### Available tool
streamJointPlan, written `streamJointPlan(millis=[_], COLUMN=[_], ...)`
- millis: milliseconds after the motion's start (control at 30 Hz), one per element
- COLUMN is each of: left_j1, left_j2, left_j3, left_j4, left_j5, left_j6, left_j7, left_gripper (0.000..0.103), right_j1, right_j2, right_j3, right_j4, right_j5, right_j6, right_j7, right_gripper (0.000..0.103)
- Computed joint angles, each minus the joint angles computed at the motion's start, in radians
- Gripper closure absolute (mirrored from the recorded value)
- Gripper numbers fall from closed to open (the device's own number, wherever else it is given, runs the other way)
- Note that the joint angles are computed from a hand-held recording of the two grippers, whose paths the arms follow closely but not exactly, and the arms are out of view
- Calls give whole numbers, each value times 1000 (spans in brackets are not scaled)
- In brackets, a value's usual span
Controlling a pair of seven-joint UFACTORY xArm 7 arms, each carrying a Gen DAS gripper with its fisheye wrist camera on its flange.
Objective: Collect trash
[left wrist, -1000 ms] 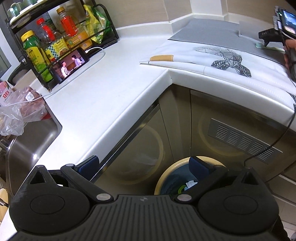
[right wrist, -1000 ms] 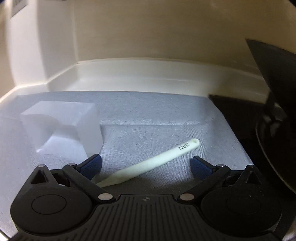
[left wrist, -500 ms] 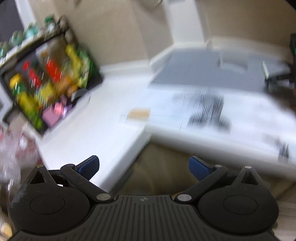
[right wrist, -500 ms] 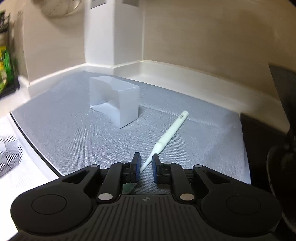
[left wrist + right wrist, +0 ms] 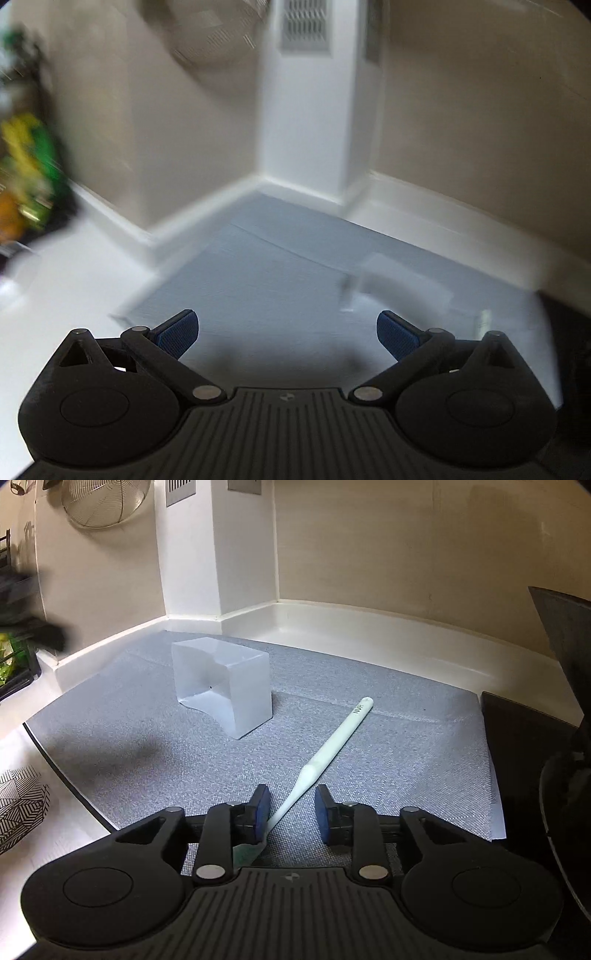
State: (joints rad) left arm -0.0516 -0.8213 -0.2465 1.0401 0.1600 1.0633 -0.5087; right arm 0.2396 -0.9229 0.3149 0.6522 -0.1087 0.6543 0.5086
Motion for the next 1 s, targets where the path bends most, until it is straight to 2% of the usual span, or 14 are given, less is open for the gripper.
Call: streamJointPlan(millis=[67,167,267,400,467,533,600,733,867,1000], left_j1=[-14,3,-15,-26,-49,-63,-78,-98,-54,-33], left_j2=[78,181,287,390,429,461,450,307,180,52], left_j3=[11,-18,-22,-49,-38,-38,-22,59,94,179], left_j4=[25,68,130,205,233,254,232,114,32,-46], left_j5=[-51,-54,-55,36,58,112,143,86,87,11], left_j6=[-44,-88,-72,-70,-62,-18,-4,20,89,110], left_j7=[-27,-114,-166,-232,-227,-211,-196,-114,-25,81], left_gripper=[0,0,0,0,0,0,0,0,0,0], right_j1=[3,10,14,20,21,21,23,22,21,18], right_j2=[3,7,10,-4,-9,-8,-10,-21,-22,-24], right_j3=[1,-3,-9,-14,-15,-13,-18,-23,-26,-21], right_j4=[2,1,-2,-9,-9,-6,-9,-20,-18,-17], right_j5=[-2,0,6,11,11,13,19,24,28,28], right_j6=[1,-5,-13,-8,-2,-2,-5,-8,-6,-2], right_j7=[-5,-11,-13,-18,-24,-26,-26,-28,-33,-33], right_gripper=[67,62,59,58,56,56,56,56,56,56])
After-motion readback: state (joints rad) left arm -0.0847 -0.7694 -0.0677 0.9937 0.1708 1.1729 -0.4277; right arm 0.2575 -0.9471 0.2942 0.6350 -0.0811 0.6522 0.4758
